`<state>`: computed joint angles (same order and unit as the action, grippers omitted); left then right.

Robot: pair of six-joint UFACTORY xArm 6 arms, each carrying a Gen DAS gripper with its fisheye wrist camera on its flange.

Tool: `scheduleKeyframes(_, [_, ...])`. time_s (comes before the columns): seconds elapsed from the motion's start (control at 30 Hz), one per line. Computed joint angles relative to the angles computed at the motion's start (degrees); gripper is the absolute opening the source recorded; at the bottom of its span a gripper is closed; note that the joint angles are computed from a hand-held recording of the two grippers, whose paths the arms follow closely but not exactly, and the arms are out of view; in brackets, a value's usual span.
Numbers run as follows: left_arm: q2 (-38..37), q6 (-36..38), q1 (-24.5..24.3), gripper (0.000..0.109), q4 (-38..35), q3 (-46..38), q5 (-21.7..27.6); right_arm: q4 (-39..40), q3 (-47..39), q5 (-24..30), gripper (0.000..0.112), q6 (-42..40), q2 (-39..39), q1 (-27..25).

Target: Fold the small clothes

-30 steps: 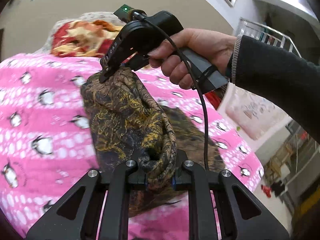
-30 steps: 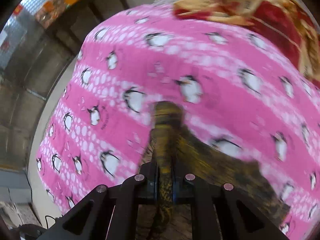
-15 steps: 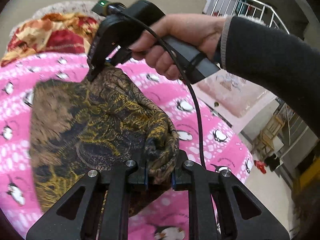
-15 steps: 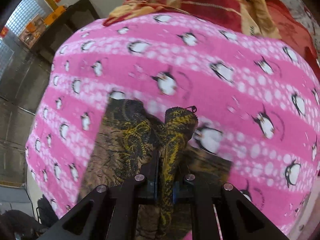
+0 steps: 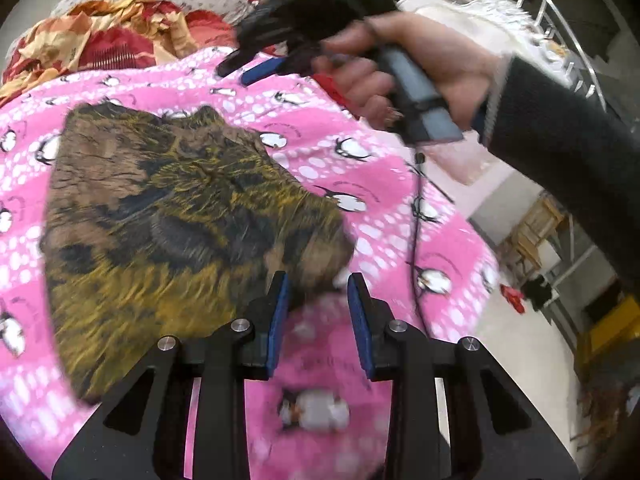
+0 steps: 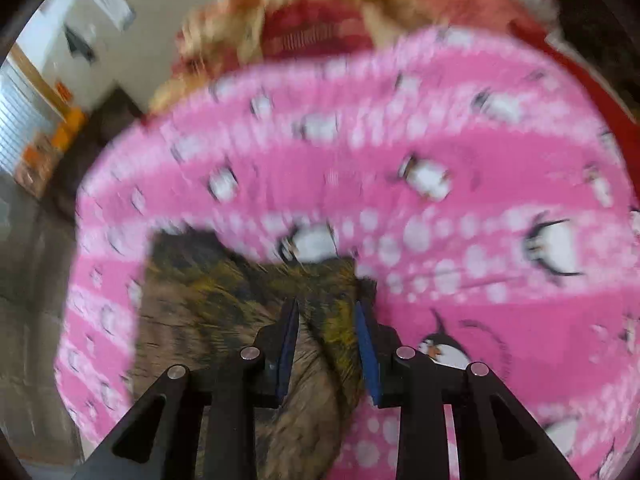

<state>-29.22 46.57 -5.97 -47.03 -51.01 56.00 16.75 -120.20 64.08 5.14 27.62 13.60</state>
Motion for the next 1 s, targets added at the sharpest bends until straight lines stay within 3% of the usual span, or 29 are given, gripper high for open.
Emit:
scheduleKeyframes(0.13, [-2.58, 2.17, 8.46, 0.029, -1.55, 0.74, -0.06, 6.21, 18.76, -8.41, 0.028, -9.45, -16.13, 1.62])
scheduleKeyframes(0.27, [4.11, -4.03, 10.24, 0.027, 2.87, -1.86, -3.17, 4.66, 34.96, -12.48, 0.028, -17.67, -29.21, 7.5])
scheduleKeyframes(0.33, [7.65, -7.74, 10.01, 0.016, 7.47, -2.56, -3.66, 0.85, 42.28, -15.17, 0.028, -16.97, -33.72, 11.31])
scheduleKeyframes(0.5, [7.13, -4.74, 10.65, 0.013, 5.8, 0.11, -4.42, -9.58, 57.88, -20.9, 0.028, -3.04, -39.08, 14.36])
scheduleKeyframes(0.57, [7.18, -6.36, 11.28, 0.013, 7.02, -1.11, -3.09, -7.67, 64.21, -28.09, 0.028, -1.9, -42.51, 14.19])
scheduleKeyframes(0.63, [7.05, -7.1, 11.3, 0.013, 6.27, -3.37, -3.45, -7.4, 63.69, -27.66, 0.028, -0.76, -42.69, 14.08])
scheduleKeyframes(0.77, [14.88, -10.59, 7.22, 0.013, 5.39, -13.29, -10.11, -11.65, 57.12, -25.85, 0.028, 5.03, -40.89, 13.38])
scheduleKeyframes(0.87, [25.64, -19.2, 4.25, 0.013, 9.66, -25.1, -11.89, -23.36, 49.24, -24.09, 0.049, 19.92, -36.22, 13.49])
scheduleKeyframes(0.93, [31.01, -23.62, 2.24, 0.013, 14.58, -30.33, -14.45, -33.35, 41.09, -18.91, 0.05, 30.72, -29.76, 14.25])
scheduleKeyframes(1.0, [35.94, -27.38, 0.75, 0.013, 20.01, -34.74, -16.1, -34.96, 35.21, -16.15, 0.05, 35.09, -24.3, 14.25])
